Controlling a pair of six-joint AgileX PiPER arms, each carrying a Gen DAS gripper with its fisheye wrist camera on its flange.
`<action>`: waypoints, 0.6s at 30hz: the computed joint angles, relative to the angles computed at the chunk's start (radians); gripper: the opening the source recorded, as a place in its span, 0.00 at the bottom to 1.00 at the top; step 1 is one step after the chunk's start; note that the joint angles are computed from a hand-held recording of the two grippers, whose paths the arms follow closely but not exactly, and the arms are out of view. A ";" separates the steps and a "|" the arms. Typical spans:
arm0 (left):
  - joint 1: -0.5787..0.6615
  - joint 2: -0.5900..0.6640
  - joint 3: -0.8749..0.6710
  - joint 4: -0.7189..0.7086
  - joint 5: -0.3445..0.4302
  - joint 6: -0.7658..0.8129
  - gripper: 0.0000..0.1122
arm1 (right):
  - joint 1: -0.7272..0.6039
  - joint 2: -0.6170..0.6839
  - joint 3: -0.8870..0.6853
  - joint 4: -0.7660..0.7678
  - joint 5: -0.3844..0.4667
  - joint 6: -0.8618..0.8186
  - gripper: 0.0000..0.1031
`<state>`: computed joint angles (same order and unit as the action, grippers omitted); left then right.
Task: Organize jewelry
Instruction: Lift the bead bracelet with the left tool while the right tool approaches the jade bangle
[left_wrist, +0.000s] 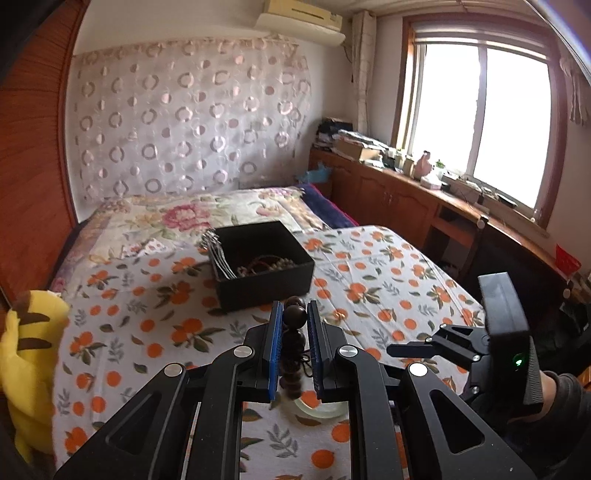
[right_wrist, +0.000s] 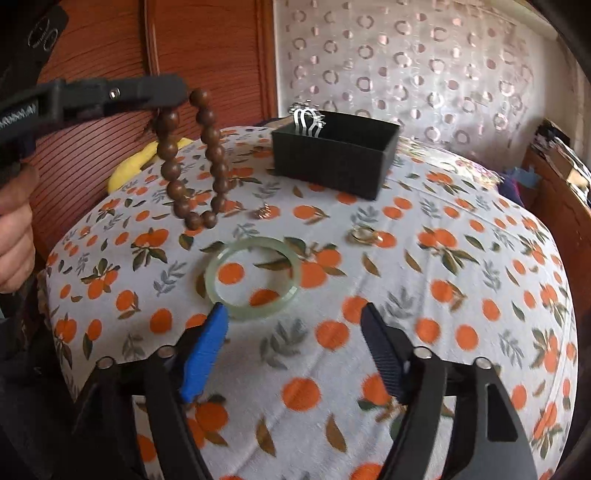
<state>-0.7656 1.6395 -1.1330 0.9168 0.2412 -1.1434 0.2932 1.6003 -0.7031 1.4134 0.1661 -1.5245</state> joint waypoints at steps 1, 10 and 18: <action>0.004 -0.010 0.009 0.019 -0.002 -0.019 0.11 | 0.006 0.011 -0.016 -0.065 0.006 0.064 0.79; 0.042 -0.041 0.057 0.072 -0.027 -0.088 0.11 | 0.084 0.105 -0.156 -0.586 0.047 0.560 0.81; 0.065 -0.046 0.081 0.095 -0.040 -0.115 0.11 | 0.120 0.159 -0.229 -0.877 0.070 0.839 0.81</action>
